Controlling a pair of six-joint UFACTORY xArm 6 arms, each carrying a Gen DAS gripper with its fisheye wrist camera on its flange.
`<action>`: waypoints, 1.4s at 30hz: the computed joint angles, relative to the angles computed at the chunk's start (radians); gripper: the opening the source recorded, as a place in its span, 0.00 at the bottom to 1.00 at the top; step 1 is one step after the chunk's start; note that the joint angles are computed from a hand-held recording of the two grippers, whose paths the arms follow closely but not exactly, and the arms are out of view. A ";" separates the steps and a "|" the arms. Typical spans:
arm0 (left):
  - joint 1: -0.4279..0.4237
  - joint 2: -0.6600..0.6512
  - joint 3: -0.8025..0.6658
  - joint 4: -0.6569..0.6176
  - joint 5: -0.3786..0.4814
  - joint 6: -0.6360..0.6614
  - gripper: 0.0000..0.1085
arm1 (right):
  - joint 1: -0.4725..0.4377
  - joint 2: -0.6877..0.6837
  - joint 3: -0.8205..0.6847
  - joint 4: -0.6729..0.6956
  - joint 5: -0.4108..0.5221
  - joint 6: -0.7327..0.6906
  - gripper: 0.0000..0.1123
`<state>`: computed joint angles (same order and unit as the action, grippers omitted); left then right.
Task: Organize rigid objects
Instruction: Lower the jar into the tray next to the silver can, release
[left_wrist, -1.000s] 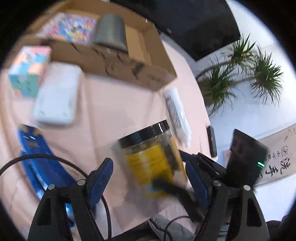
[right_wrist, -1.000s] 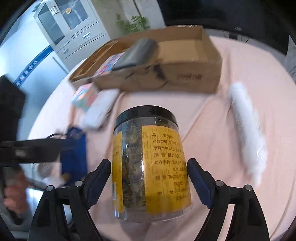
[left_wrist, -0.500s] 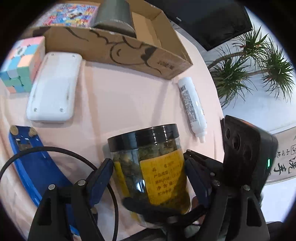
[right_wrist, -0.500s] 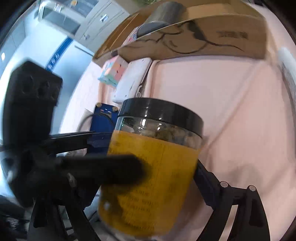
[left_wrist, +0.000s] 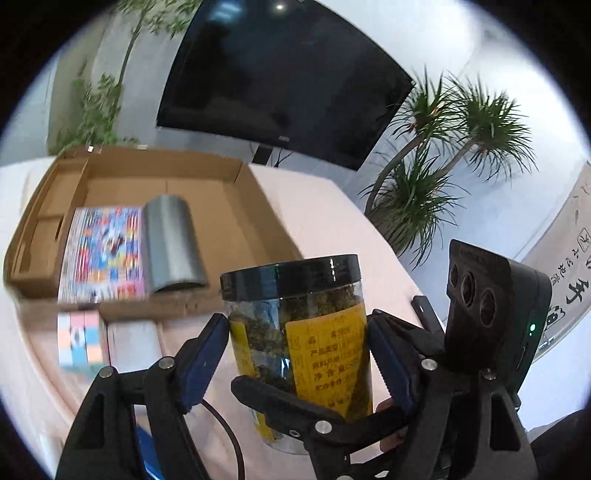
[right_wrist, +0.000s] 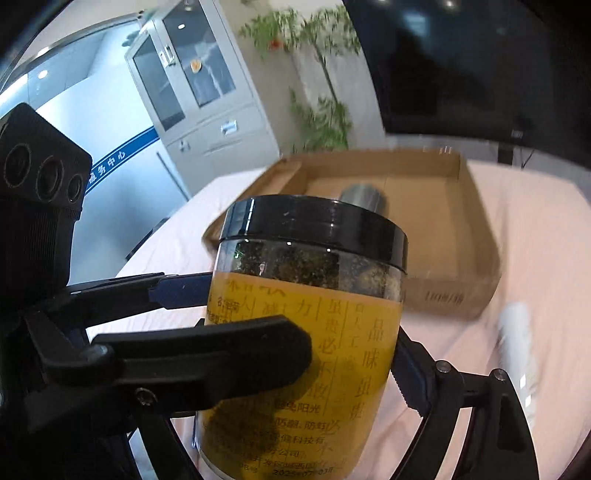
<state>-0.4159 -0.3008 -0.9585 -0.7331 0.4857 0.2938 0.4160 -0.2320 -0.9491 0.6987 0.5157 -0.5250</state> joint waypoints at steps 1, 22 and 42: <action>0.004 0.014 -0.020 -0.003 0.000 0.013 0.71 | -0.002 0.008 -0.014 -0.003 -0.004 0.000 0.78; 0.138 0.575 -0.597 0.034 0.213 -0.037 0.71 | -0.201 0.759 -0.928 -0.039 0.418 0.093 0.78; 0.158 0.760 -0.839 0.190 0.401 -0.201 0.63 | -0.210 0.995 -1.215 -0.131 0.526 0.320 0.77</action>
